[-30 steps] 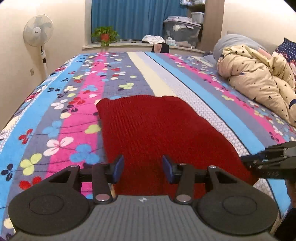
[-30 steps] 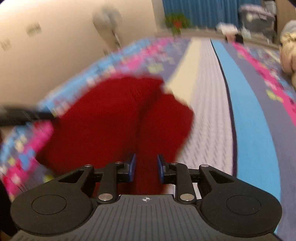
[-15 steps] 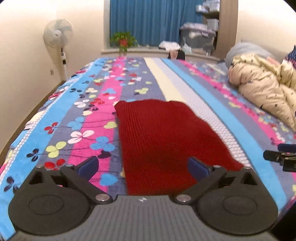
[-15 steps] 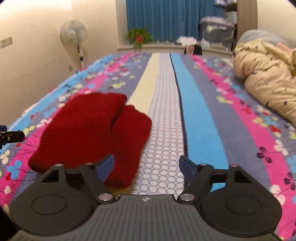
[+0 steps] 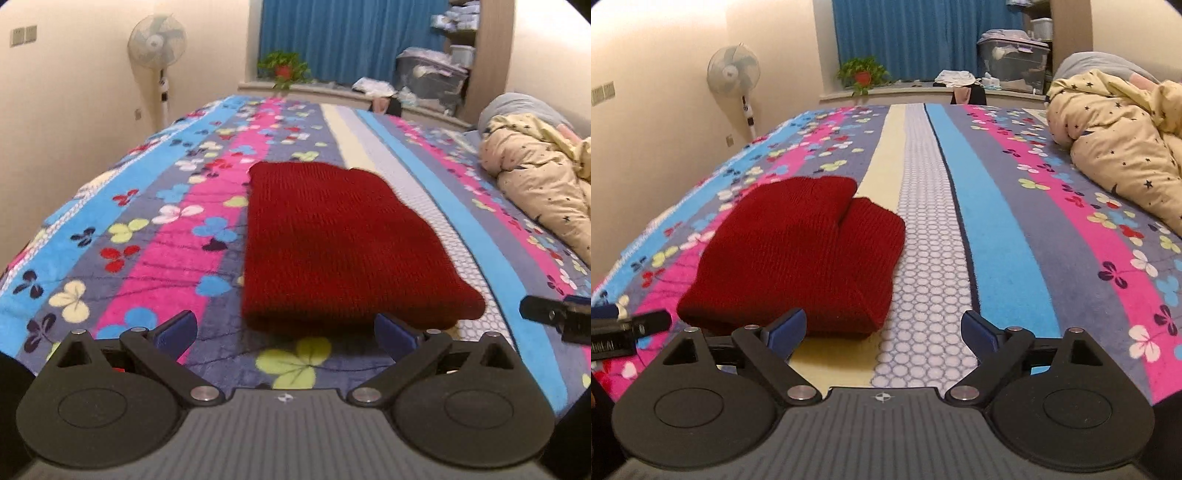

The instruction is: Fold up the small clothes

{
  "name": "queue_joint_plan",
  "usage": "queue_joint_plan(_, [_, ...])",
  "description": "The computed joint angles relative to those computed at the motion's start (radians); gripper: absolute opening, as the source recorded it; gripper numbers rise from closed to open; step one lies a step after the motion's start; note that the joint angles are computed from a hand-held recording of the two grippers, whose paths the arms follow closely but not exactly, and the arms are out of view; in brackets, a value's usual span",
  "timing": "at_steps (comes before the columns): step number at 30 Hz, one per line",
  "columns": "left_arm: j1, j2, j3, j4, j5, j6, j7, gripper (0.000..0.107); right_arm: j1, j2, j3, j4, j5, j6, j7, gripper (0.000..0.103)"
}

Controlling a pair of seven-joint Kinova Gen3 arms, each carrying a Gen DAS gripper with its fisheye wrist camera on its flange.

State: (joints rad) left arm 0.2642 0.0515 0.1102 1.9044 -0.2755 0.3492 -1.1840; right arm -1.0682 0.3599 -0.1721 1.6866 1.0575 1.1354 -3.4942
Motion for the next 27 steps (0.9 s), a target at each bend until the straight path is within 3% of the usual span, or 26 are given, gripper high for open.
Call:
queue_joint_plan(7, [-0.003, 0.020, 0.005, -0.010, 0.030, 0.007, -0.058, 0.102, 0.005, -0.011, -0.004, 0.018, -0.006, -0.023, 0.002, 0.091])
queue_joint_plan(15, [0.020, 0.028, -0.014, -0.017, -0.022, 0.018, 0.001, 0.102, 0.020, -0.021, -0.010, 0.032, -0.008, -0.049, -0.012, 0.091])
queue_joint_plan(27, [0.017, 0.024, -0.008, -0.010, -0.010, 0.006, -0.029, 0.102, 0.015, -0.015, -0.006, 0.023, -0.004, -0.064, 0.019, 0.091])
